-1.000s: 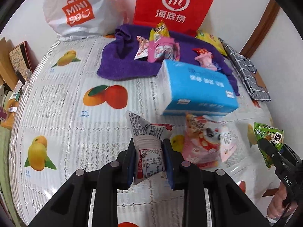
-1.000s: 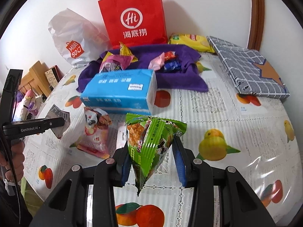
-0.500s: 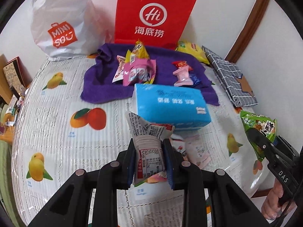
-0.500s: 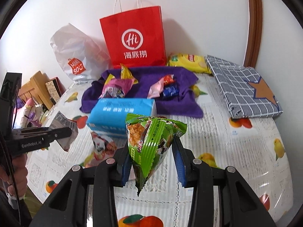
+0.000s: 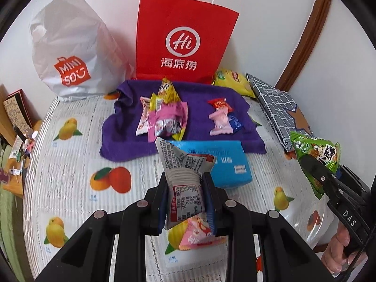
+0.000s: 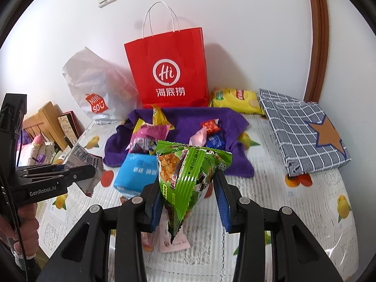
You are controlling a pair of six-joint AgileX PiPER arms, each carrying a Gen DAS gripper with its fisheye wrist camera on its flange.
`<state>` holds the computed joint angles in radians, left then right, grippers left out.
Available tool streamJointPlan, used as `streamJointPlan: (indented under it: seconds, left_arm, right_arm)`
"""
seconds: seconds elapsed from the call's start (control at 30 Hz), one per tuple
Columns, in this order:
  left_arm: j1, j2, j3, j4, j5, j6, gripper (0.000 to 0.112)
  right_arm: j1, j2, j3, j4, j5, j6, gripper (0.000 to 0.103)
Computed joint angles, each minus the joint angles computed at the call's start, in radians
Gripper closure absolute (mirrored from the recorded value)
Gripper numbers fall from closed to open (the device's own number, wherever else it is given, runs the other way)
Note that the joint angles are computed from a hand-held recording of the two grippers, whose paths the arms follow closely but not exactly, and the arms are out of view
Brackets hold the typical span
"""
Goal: Organize snacks
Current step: 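Carry the white packet and green bag toward the purple towel with both tools, then lower the white packet and green bag over the purple towel with both tools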
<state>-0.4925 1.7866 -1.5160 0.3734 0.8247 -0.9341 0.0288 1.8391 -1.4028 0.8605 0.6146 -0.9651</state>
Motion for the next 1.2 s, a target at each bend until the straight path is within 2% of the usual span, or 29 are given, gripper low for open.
streamJointPlan:
  seconds: [0.63, 1.0, 1.2]
  left_arm:
    - [0.06, 0.114, -0.23, -0.038, 0.08, 0.121, 0.086]
    - [0.105, 0.201, -0.364, -0.063, 0.115, 0.193, 0.086]
    - [0.143, 0.258, -0.449, -0.088, 0.131, 0.236, 0.086]
  right_arm:
    - [0.03, 0.132, -0.257, -0.109, 0.044, 0.162, 0.064]
    - [0.056, 0.265, -0.483, -0.21, 0.105, 0.294, 0.064]
    - [0.066, 0.366, -0.661, -0.274, 0.152, 0.381, 0.064]
